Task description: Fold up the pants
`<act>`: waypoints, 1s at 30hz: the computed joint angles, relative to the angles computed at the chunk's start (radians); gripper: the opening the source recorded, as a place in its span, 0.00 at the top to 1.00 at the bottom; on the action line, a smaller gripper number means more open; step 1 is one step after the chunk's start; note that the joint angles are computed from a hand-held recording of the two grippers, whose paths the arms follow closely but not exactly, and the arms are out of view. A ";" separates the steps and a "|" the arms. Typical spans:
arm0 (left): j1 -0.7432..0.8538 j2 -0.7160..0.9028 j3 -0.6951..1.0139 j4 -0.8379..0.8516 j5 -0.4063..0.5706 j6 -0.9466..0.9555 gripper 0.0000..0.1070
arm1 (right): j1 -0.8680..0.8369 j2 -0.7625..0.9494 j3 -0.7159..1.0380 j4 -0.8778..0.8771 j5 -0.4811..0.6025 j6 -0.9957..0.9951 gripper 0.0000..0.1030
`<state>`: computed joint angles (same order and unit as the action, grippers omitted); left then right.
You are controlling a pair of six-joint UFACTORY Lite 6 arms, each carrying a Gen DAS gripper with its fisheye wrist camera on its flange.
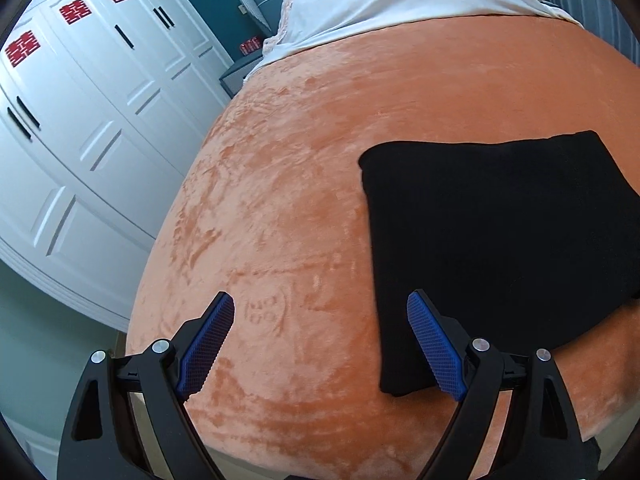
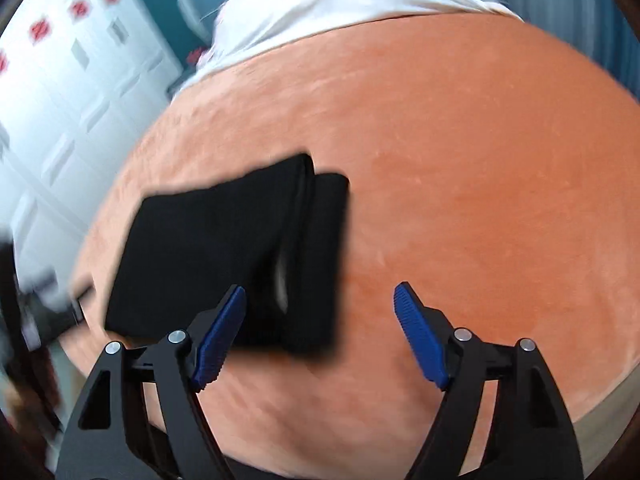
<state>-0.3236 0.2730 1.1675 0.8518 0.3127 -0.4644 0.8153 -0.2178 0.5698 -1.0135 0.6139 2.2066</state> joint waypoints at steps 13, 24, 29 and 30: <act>-0.076 0.093 0.040 0.071 0.070 -0.114 0.19 | -0.053 0.114 0.069 -0.172 -0.130 0.011 0.90; -0.086 0.127 0.041 0.129 0.062 -0.180 0.19 | -0.032 -0.106 -0.085 -0.008 -0.041 0.016 0.74; -0.091 0.126 0.054 0.049 0.077 -0.097 0.19 | -0.027 0.064 0.220 0.019 0.156 -0.182 0.70; -0.089 0.121 0.054 0.012 0.075 -0.062 0.19 | -0.041 0.065 0.226 0.005 0.131 -0.163 0.69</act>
<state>-0.4122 0.3939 1.2219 0.8641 0.3875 -0.5267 0.7746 -0.1532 0.7958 -1.0086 0.7450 2.0435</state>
